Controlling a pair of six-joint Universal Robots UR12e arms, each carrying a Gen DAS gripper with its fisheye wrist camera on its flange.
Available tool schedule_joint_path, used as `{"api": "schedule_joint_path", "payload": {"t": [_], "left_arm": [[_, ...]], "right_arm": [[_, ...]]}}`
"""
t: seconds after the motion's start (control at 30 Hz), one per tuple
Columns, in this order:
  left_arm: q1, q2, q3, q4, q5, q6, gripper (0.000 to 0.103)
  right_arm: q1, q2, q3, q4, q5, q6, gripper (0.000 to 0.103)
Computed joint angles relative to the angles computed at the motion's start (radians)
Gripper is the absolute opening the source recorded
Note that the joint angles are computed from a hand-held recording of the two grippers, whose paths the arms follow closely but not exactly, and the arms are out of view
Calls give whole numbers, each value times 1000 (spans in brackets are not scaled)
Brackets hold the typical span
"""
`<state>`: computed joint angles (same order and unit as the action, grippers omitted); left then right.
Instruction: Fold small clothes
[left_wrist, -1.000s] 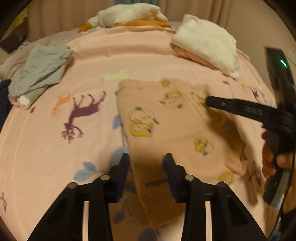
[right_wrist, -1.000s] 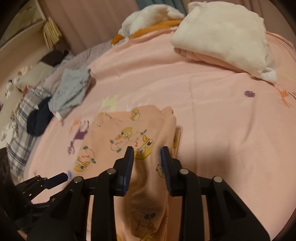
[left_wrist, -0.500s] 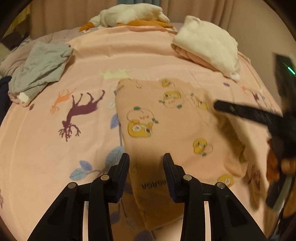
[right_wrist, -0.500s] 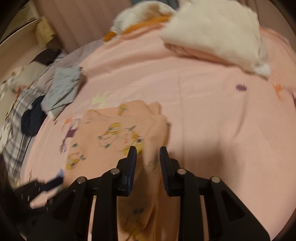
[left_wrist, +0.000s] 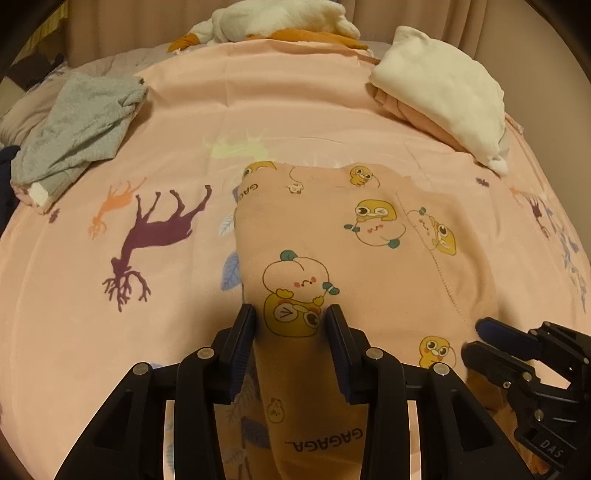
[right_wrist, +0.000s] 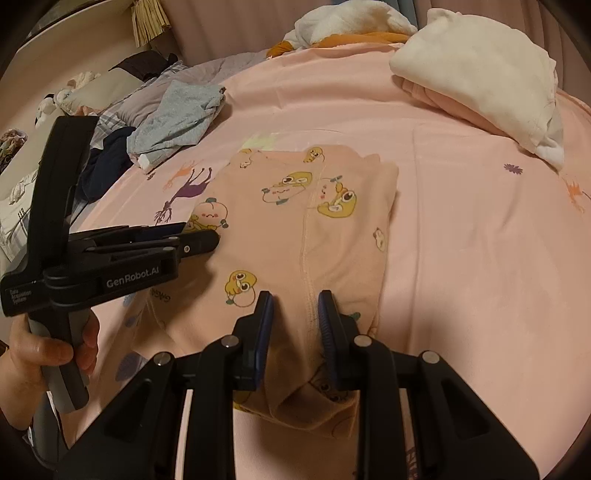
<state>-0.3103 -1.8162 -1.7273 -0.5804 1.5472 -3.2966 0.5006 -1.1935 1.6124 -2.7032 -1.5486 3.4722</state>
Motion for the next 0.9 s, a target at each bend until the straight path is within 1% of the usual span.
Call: {"api": "schedule_joint_path", "payload": {"t": [0.13, 0.3, 0.4, 0.57, 0.63, 0.67, 0.77, 0.9], "left_arm": [[2, 11, -7, -5, -7, 1, 37], [-1, 37, -37, 10, -10, 23, 37], [-5, 49, -54, 17, -12, 34, 37], [-16, 65, -79, 32, 2, 60, 37], [-19, 71, -85, 31, 2, 63, 37], [-20, 73, -88, 30, 3, 65, 37], [-21, 77, -93, 27, 4, 70, 37], [-20, 79, -95, 22, -2, 63, 37]], "right_arm": [[-2, -8, 4, 4, 3, 8, 24], [-1, -23, 24, -30, 12, 21, 27], [0, -20, 23, -6, 4, 29, 24], [4, -17, 17, 14, -8, 32, 24], [4, -20, 18, 12, -7, 34, 25], [4, -23, 21, 4, -6, 35, 27], [4, -29, 31, -27, -2, 35, 27], [4, -25, 30, -4, 1, 38, 27]]}}
